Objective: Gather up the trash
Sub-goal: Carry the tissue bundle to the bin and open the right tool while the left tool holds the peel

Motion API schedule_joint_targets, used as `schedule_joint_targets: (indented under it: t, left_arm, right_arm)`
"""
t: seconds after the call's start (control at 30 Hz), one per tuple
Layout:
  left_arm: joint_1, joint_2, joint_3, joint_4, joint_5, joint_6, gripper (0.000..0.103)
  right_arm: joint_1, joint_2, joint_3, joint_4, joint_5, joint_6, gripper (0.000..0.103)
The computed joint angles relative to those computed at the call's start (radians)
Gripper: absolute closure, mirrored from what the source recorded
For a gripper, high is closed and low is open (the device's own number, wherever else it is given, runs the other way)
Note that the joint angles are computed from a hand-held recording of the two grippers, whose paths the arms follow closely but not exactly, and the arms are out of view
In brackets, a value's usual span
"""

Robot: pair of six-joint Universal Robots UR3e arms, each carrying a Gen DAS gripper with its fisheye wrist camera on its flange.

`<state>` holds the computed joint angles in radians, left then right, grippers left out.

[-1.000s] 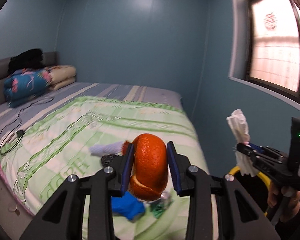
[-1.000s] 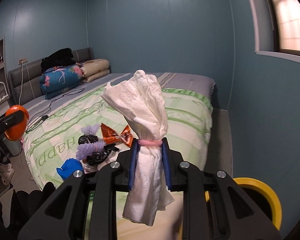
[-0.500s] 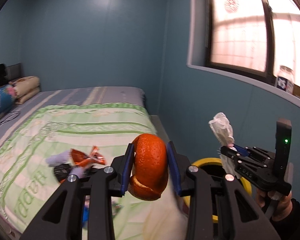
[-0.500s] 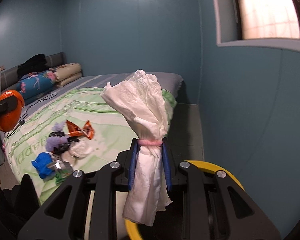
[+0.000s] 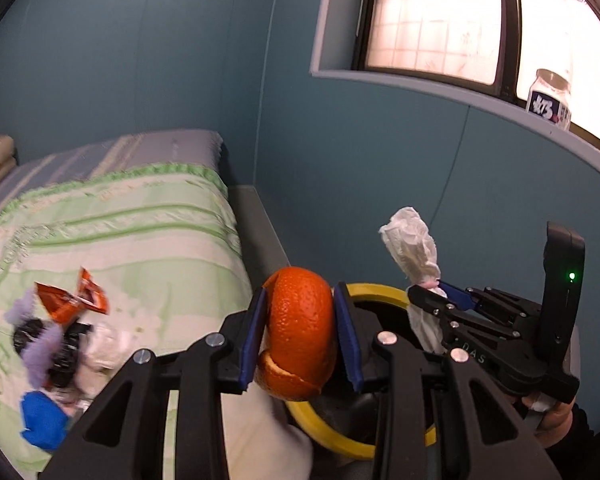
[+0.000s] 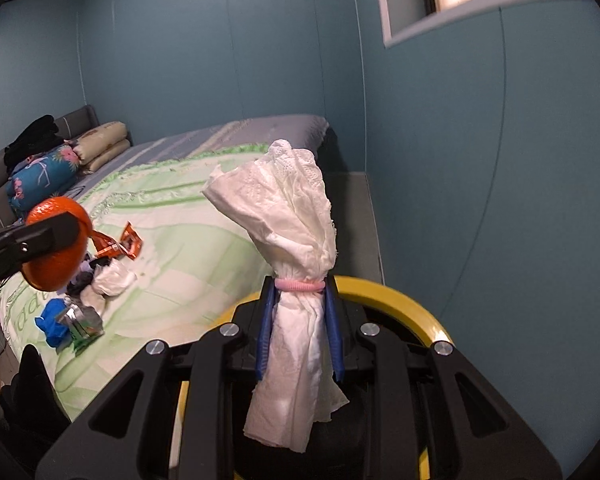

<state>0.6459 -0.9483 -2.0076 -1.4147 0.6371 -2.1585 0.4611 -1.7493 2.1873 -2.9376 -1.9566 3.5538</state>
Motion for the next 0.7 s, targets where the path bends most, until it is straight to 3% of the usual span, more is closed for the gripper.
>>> schedule_joint_targets:
  t: [0.17,0.4,0.43,0.53,0.7]
  left_arm:
    - [-0.129,-0.115,-0.035,0.177,0.060,-0.130,0.071]
    - [-0.204,-0.153,-0.068,0.301,0.069,-0.192,0.071]
    - [-0.215,-0.161,-0.074,0.334,0.074,-0.207,0.070]
    - [-0.214,-0.184,-0.072,0.350,0.079,-0.223,0.049]
    - [-0.148,-0.168,-0.079,0.321,0.053,-0.212,0.030]
  right_arm:
    - [-0.042,-0.025,0.039,0.016,0.048,0.014,0.081]
    - [-0.068,-0.053,0.080,0.021,0.060,0.019,0.080]
    - [-0.068,-0.055,0.083,0.024,0.057,0.018,0.076]
    - [-0.068,-0.069,0.094,0.020,0.038,0.035,0.047]
    - [-0.088,-0.106,0.112,0.030,0.028,0.057,0.047]
